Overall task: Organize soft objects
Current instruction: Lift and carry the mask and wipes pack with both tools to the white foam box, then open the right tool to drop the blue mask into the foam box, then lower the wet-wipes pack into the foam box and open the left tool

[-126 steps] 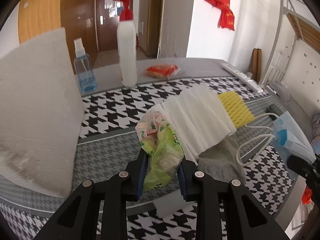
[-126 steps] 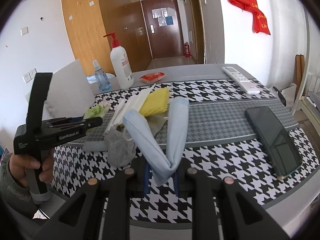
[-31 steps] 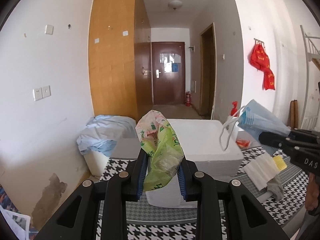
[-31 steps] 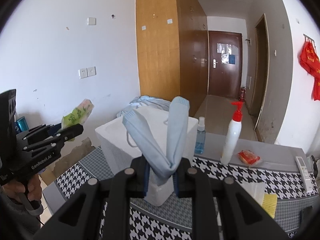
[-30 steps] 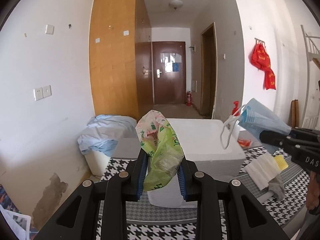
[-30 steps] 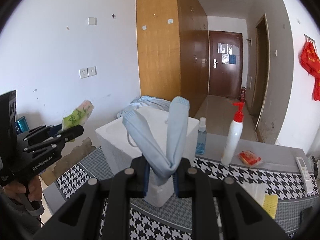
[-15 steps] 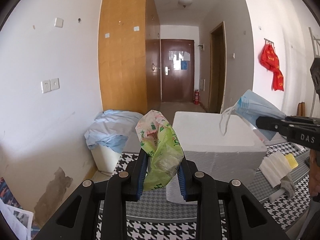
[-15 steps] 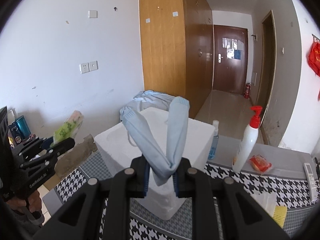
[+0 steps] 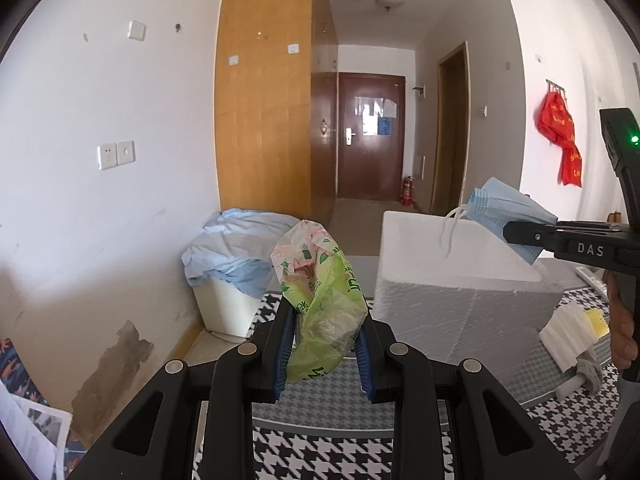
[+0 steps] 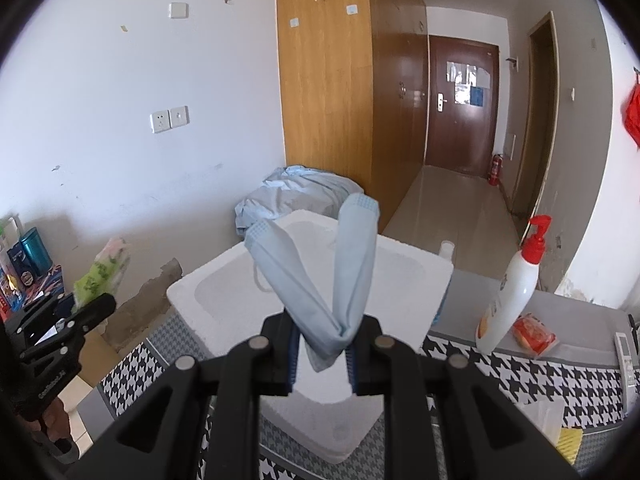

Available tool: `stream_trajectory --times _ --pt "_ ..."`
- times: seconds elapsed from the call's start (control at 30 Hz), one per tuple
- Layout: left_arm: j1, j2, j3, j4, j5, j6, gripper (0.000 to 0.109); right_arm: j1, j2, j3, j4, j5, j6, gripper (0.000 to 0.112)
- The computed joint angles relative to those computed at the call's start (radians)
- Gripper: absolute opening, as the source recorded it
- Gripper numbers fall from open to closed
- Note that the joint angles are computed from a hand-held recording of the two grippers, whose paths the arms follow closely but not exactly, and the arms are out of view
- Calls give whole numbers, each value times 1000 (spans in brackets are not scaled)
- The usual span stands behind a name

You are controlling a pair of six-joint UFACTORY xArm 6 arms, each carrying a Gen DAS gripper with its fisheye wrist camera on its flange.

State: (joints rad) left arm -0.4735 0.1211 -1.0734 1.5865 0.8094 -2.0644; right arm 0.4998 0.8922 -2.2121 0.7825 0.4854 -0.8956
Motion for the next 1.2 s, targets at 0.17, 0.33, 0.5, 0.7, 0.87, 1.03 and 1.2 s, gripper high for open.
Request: stream_trajectory --times 0.17,0.33,0.5,0.7,0.87,1.03,1.2 --pt "-1 -9 11 -6 6 -1 30 2 22 -29 -38 5 36 43" --pt "-7 -14 16 -11 20 -8 30 6 -5 14 -4 -34 -2 63" --pt "-10 -20 20 -17 29 -10 30 5 -52 80 73 -46 -75 69" --pt "-11 -19 8 -10 15 -12 30 5 -110 160 165 -68 -173 72" --pt "-12 -19 -4 -5 4 4 30 2 -154 220 246 -102 -255 81" --pt "-16 -11 -28 7 2 21 30 5 -199 282 366 -138 -389 94" --pt "-10 12 -68 5 -24 49 30 -4 -234 327 455 -135 -482 95"
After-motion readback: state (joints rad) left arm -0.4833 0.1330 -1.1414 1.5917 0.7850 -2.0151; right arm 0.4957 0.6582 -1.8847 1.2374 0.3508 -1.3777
